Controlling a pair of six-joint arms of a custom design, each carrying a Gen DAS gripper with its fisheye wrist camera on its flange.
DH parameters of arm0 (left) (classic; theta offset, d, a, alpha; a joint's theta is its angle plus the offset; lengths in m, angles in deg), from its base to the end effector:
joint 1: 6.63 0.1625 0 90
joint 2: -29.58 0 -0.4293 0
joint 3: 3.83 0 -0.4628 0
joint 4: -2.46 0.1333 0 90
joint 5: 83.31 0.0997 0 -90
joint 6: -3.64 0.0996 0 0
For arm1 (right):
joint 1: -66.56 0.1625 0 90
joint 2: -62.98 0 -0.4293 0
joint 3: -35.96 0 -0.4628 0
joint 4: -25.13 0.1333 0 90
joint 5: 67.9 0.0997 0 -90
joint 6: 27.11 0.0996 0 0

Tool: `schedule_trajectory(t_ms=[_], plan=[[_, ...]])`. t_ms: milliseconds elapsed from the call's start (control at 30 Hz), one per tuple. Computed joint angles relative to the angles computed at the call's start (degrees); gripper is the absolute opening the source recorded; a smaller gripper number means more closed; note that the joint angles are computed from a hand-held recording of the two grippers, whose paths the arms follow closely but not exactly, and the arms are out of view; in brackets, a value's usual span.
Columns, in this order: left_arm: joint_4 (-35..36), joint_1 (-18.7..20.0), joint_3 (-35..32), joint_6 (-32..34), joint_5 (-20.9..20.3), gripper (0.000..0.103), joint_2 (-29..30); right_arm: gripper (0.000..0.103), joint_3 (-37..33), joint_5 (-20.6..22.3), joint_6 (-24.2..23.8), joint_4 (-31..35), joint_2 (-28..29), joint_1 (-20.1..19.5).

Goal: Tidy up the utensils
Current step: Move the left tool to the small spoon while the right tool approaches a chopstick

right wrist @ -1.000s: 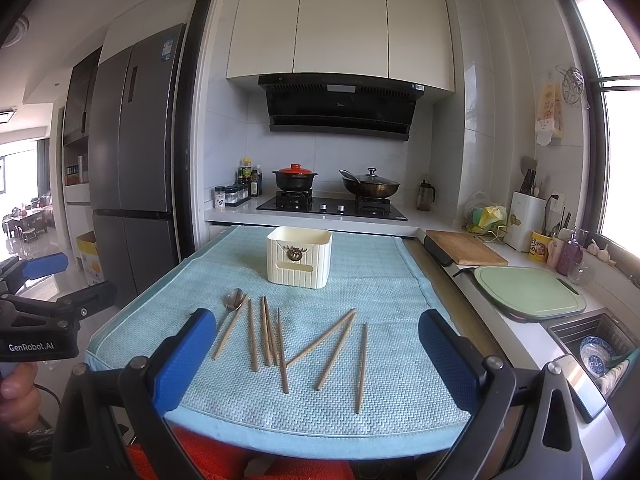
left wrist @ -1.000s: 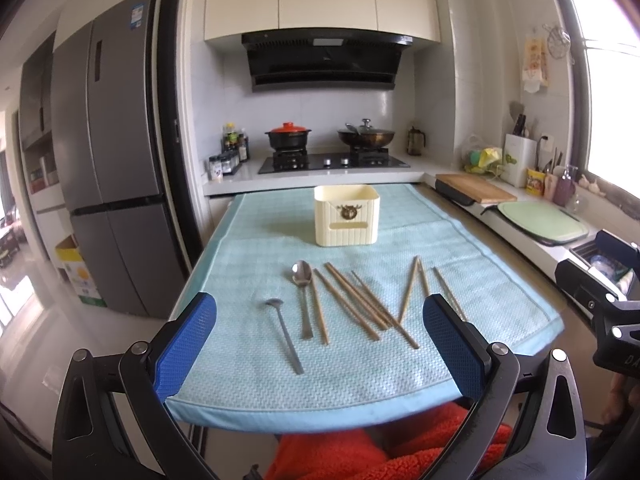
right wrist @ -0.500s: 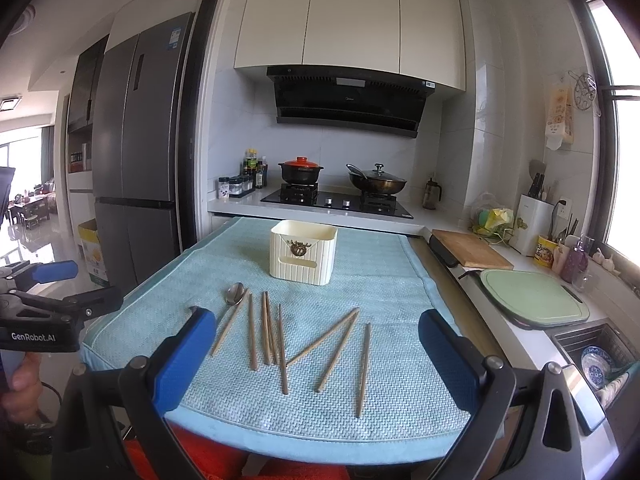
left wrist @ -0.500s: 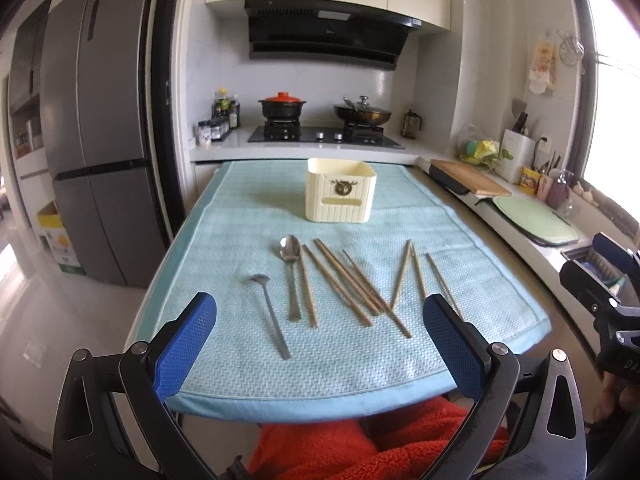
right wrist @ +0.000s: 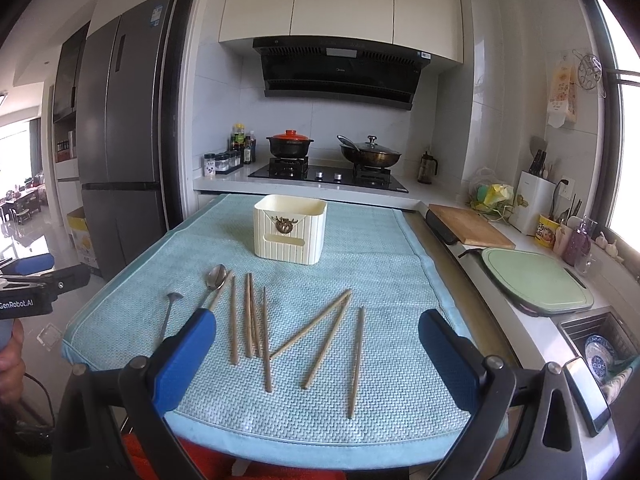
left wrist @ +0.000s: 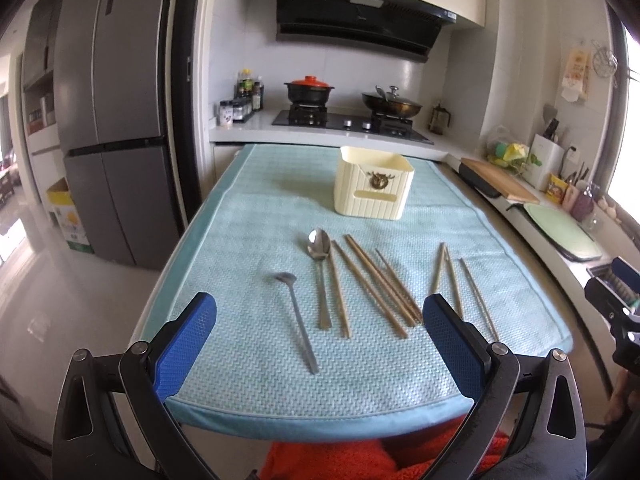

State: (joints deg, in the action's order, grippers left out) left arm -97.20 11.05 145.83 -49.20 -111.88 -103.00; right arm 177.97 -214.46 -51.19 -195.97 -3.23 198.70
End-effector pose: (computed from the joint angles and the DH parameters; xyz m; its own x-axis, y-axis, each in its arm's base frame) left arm -0.1660 -0.2846 0.2826 -0.7754 0.0560 -0.6290 0.5411 0.5725 -0.6160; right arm 0.2979 -0.2545 0.1574 -0.6375 -0.0453 0.7691 -0.7032 0.4421 -0.5568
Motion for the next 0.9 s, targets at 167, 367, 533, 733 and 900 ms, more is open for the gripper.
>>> schedule_trajectory(t_ms=[167,367,533,733,900], plan=[[-10.95,4.07,0.13,7.53,-0.38,0.103,5.05,0.103,-1.17,1.43,-1.26,-0.53,0.21,-3.17],[-22.29,8.04,0.50,15.23,-1.09,0.103,9.85,0.103,-1.11,5.14,0.21,2.14,-1.42,-7.02],[-29.06,10.47,0.31,19.55,-2.49,0.103,13.77,0.103,-1.30,6.17,0.29,2.57,-0.76,-8.21],[-31.27,13.51,0.47,20.68,-2.71,0.103,14.75,0.103,-1.25,7.01,0.15,2.32,-0.02,-10.03],[-34.72,20.57,-1.04,22.22,-6.14,0.102,17.48,0.103,-1.39,7.96,3.67,7.77,-1.04,-12.97]])
